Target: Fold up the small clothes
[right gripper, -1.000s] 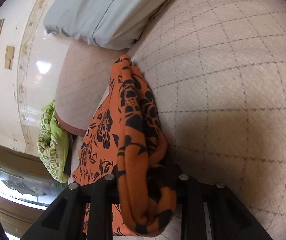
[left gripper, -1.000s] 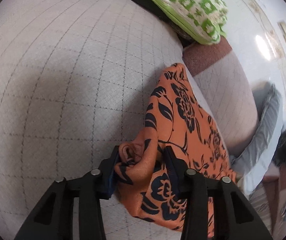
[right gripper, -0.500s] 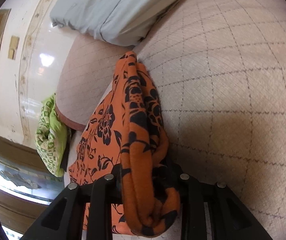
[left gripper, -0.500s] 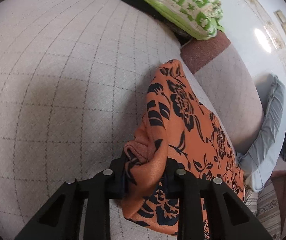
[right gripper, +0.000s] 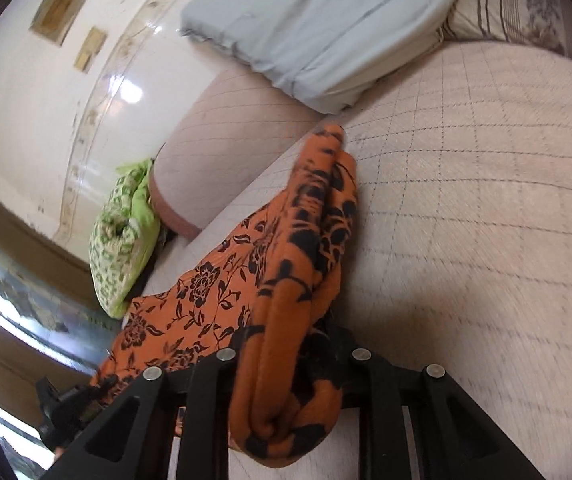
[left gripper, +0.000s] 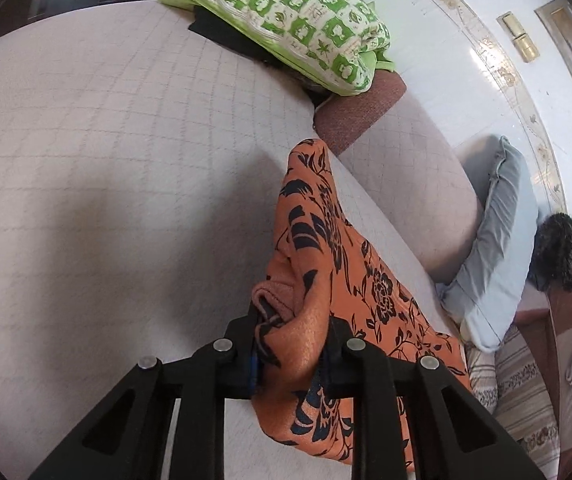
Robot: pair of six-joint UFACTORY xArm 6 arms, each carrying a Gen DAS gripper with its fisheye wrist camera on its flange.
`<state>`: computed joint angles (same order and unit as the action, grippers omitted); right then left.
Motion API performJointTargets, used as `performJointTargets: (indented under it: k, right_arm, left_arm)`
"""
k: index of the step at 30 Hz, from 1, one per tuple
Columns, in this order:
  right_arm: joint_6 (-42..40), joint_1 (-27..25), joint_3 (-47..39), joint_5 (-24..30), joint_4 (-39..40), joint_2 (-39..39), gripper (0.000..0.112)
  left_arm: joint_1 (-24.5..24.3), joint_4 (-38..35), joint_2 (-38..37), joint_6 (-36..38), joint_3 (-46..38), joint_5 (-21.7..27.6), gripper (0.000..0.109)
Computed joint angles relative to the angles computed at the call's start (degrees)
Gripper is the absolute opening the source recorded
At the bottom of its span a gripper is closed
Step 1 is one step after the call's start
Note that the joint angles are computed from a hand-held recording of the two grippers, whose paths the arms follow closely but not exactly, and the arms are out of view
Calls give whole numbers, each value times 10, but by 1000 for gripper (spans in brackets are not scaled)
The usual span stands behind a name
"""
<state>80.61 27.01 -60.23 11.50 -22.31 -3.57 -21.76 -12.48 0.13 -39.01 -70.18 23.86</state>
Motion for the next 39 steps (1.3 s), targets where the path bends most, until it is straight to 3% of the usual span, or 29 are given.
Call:
performJointTargets:
  k: [8, 15, 20, 23, 26, 28, 30, 33, 36, 39]
  right_arm:
    - [109, 69, 51, 26, -73, -65, 23]
    - [124, 107, 81, 53, -50, -89, 23]
    - [46, 112, 96, 83, 68, -80, 26]
    - [-5, 106, 124, 44, 135, -86, 29]
    - [-87, 103, 129, 47, 223, -93, 32]
    - [-49, 93, 124, 82, 192, -110, 43]
    - [32, 87, 122, 142, 96, -142, 50]
    - [88, 79, 121, 207, 17, -191, 50]
    - [84, 86, 77, 272, -57, -198, 50]
    - [46, 88, 19, 272, -77, -161, 50]
  left_arm:
    - [24, -6, -166, 4, 172, 0, 22]
    - [37, -36, -205, 25, 239, -2, 22]
    - [36, -37, -181, 35, 246, -22, 26]
    - [41, -41, -174, 47, 247, -27, 31]
    - [52, -54, -178, 65, 248, -32, 34]
    - [63, -20, -192, 48, 255, -38, 34]
    - [76, 32, -210, 22, 263, -41, 34]
    - [94, 107, -236, -21, 262, -36, 35]
    - [89, 181, -239, -45, 240, -32, 43]
    - [60, 215, -223, -41, 209, -50, 59]
